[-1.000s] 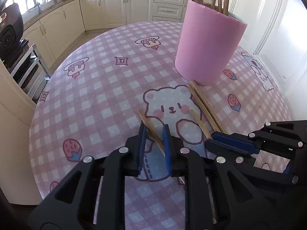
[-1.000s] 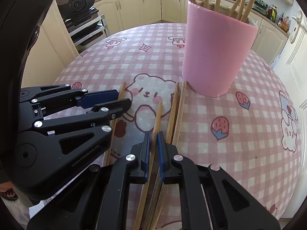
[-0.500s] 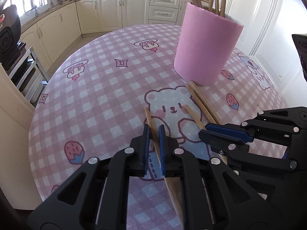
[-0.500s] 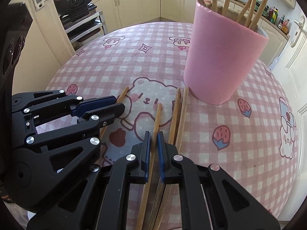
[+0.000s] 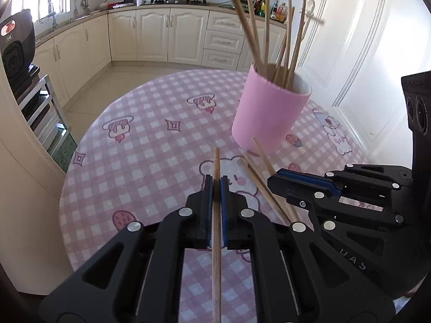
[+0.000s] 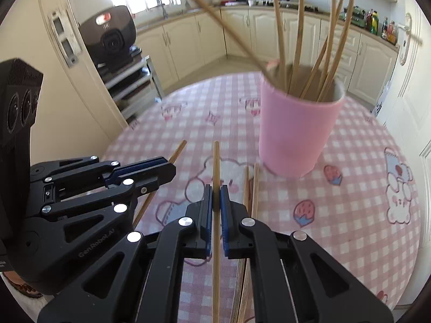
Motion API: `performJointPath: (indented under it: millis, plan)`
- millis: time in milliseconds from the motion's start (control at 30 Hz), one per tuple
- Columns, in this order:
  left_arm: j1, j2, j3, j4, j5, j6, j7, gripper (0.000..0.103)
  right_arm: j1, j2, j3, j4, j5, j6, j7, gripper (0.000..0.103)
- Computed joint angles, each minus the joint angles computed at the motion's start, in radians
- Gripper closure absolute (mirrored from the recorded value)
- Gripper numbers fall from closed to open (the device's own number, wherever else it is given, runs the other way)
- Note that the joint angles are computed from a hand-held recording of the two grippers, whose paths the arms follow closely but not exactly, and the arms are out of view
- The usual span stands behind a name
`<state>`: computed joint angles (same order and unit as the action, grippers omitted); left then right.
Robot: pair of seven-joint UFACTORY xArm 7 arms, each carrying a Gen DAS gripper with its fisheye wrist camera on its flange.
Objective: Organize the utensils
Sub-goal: 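Lift both held chopsticks upright above the pink cup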
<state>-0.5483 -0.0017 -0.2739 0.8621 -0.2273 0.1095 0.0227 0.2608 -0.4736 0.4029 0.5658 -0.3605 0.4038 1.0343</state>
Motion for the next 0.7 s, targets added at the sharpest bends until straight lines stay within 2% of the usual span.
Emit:
performJointPath:
  millis: [133,367,467,567,633,700]
  plan:
    - [-0.037,-0.070,0.019,-0.024,-0.152,-0.023,0.130,0.097,-0.018,-0.082,0.019,-0.022,-0.016,-0.026,0.035,0.098]
    - [-0.140,-0.167,0.095,-0.047,-0.257,-0.065,0.224,0.097,-0.065,-0.205,0.076,-0.033,-0.029,-0.039,0.069,0.098]
    - [-0.201,-0.190,0.144,-0.056,-0.298,-0.094,0.266,0.097,-0.084,-0.246,0.098,-0.039,-0.028,-0.041,0.076,0.098]
    - [-0.297,-0.196,0.230,-0.054,-0.383,-0.113,0.350,0.097,-0.088,-0.277,0.103,-0.046,-0.018,-0.030,0.069,0.098]
    - [-0.315,-0.199,0.245,-0.054,-0.408,-0.117,0.369,0.097,-0.084,-0.284,0.096,-0.049,-0.007,-0.029,0.058,0.098]
    - [-0.367,-0.195,0.293,-0.044,-0.476,-0.112,0.424,0.097,-0.085,-0.303,0.102,-0.046,-0.002,-0.008,0.053,0.098]
